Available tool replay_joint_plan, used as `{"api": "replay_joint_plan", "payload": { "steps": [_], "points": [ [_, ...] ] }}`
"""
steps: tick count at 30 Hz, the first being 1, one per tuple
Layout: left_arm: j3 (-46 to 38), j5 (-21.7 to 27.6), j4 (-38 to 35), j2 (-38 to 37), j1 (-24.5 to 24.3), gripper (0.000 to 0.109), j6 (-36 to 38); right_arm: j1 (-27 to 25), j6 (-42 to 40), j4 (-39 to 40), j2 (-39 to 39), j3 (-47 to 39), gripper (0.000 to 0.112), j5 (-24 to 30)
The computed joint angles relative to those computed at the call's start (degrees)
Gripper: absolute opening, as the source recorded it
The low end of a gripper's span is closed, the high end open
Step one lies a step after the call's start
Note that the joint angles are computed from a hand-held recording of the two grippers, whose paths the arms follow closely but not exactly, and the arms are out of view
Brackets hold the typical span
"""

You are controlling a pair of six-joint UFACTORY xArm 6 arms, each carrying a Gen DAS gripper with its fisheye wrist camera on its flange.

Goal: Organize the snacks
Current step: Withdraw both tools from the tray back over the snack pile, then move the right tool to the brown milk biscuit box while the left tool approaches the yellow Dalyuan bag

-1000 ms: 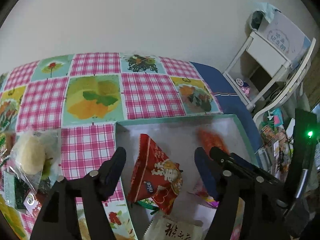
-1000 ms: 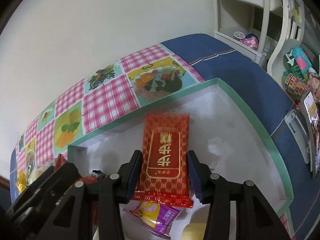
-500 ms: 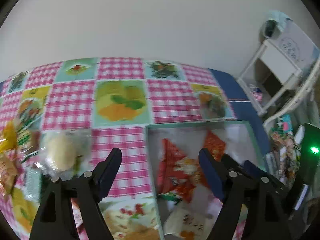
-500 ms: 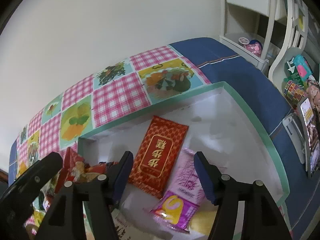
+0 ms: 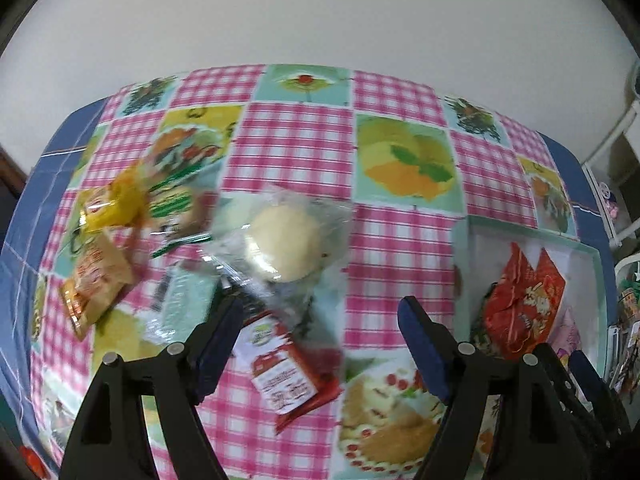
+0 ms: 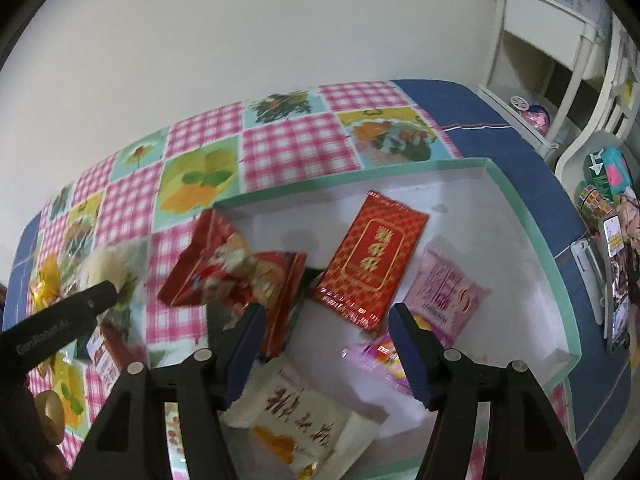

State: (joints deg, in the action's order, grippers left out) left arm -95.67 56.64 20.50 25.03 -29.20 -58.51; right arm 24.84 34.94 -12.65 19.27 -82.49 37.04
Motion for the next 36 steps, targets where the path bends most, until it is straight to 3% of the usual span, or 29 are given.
{"api": "replay_joint_plan", "payload": {
  "steps": [5,10,15,25,36],
  "points": [
    [2.59,4.43,3.70,-2.48,-0.59,0.080,-4.39,1.70,0.91,-1.16,-0.79,0.30,0.069,0.73],
    [4.32,9.04,5.57,-3.71,-0.54,0.080,-6.21,3.88,-0.48,-1.46,0.03,-1.11,0.086,0.82],
    [10.60,6.94,3.77,-7.82,1.99,0.090,-7.22,6.67,-2.30,-2.06,2.16,-4.54,0.103,1.29],
    [22.72,5.79,3.40,-17.28,6.50,0.097,-11.67,11.06,-6.39,0.88,5.75,-9.94,0.103,0.92],
    [30.25,4.17,4.78,-21.75,8.74,0.102,-16.09,14.77,-13.52,6.22,8.53,-11.40,0.103,-2.16]
  ]
}}
